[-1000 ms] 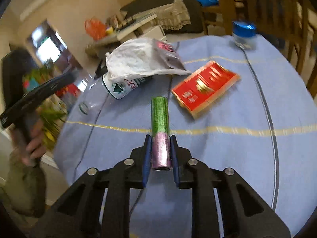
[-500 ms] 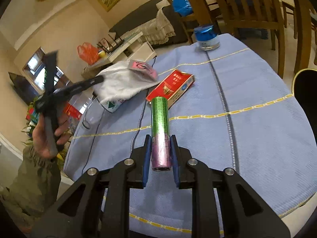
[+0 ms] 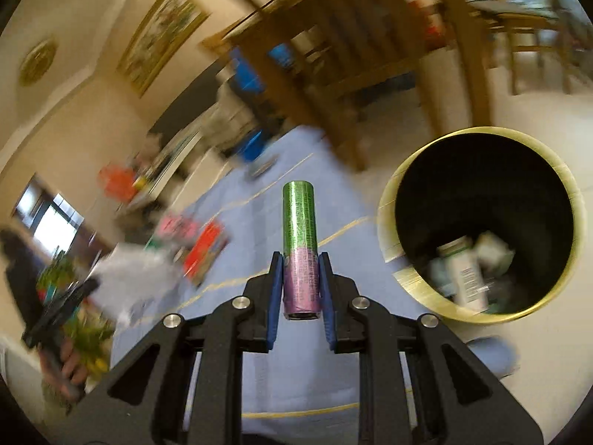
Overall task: Collect trash
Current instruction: 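Drop the tube into the bin with the right gripper while the left drops the bag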
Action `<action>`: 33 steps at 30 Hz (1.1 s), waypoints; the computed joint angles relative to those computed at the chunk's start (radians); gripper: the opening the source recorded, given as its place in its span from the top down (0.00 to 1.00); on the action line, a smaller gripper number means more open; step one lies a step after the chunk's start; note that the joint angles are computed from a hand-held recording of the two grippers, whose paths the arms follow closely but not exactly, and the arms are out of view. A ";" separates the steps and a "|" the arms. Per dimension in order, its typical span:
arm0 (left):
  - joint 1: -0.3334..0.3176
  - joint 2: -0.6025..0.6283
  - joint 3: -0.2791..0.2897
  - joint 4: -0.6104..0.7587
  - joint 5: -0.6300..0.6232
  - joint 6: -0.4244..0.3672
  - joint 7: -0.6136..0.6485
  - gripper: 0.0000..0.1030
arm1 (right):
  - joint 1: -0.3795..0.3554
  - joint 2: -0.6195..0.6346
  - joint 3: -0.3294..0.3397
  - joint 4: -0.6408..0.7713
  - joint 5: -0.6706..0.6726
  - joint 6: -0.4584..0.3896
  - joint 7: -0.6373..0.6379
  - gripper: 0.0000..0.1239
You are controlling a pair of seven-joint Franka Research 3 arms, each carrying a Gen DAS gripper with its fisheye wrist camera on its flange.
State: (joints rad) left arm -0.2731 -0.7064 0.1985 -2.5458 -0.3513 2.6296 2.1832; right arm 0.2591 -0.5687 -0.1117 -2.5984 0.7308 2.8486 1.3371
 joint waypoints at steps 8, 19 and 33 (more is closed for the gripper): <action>-0.106 0.073 -0.062 0.083 -0.039 0.007 0.012 0.98 | -0.104 0.074 -0.031 0.051 -0.062 0.042 0.014 0.85; -0.169 0.278 -0.166 0.261 -0.093 -0.008 0.033 0.98 | -0.208 0.117 -0.040 -0.016 -0.112 0.084 0.080 0.39; -0.128 0.556 -0.403 0.498 0.039 0.005 -0.040 0.98 | -0.297 0.001 -0.106 -0.096 -0.132 0.089 0.064 0.39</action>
State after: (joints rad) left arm -0.4011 -0.1507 -0.2040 -2.0475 -0.3121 2.6346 2.1434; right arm -0.0383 -0.5675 -0.2176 -2.6948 0.5988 2.9372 1.4014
